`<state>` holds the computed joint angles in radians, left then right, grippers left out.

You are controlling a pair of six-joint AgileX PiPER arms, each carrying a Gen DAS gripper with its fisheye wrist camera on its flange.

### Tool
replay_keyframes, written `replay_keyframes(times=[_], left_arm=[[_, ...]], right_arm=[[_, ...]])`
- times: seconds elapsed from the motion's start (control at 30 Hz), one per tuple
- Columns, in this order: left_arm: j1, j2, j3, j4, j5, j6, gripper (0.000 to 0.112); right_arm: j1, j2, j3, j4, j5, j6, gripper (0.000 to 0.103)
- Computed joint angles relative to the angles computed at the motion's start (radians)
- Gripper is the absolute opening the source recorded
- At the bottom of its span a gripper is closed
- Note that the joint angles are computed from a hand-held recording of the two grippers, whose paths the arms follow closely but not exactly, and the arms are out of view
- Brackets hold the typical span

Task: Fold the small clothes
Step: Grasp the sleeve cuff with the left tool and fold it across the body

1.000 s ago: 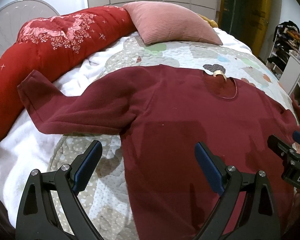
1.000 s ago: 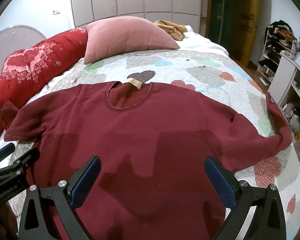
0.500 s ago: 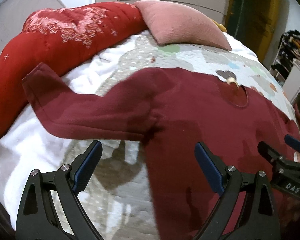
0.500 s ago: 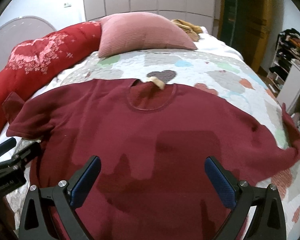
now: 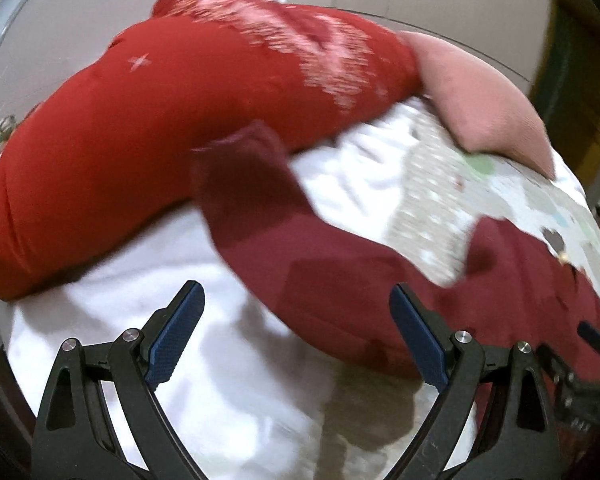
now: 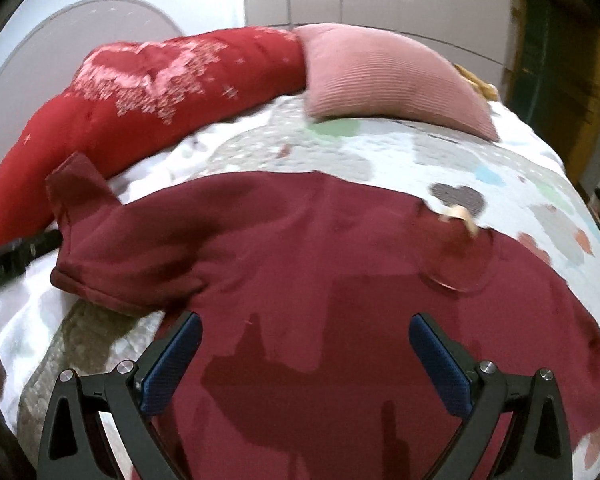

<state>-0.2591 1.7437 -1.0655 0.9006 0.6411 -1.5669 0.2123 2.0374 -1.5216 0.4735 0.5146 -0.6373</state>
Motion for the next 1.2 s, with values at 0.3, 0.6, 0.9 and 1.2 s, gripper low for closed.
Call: replay_keyframes(times=[0.3,0.6,0.9,1.2], left_arm=[[0.226,0.05,0.013,0.052,-0.185,-0.049,0.094],[0.315,0.198,-0.103,-0.101,-0.318,0.156,0.031],[0.269,0.008,-0.058,-0.075,-0.3,0.182,0.006],[0.074,-0.137,-0.25,-0.129,-0.11,0.353,0.006]], right_arm=[[0.046,0.047,-0.036,-0.05,0.029,0.044,0.103],[0.019,0.047,-0.041,-0.012,0.048,0.022,0.103],[-0.046,0.02,-0.023,0.041,0.055,-0.012,0.103],[-0.152,-0.027,0.005,0.108,0.077,-0.053,0.103]])
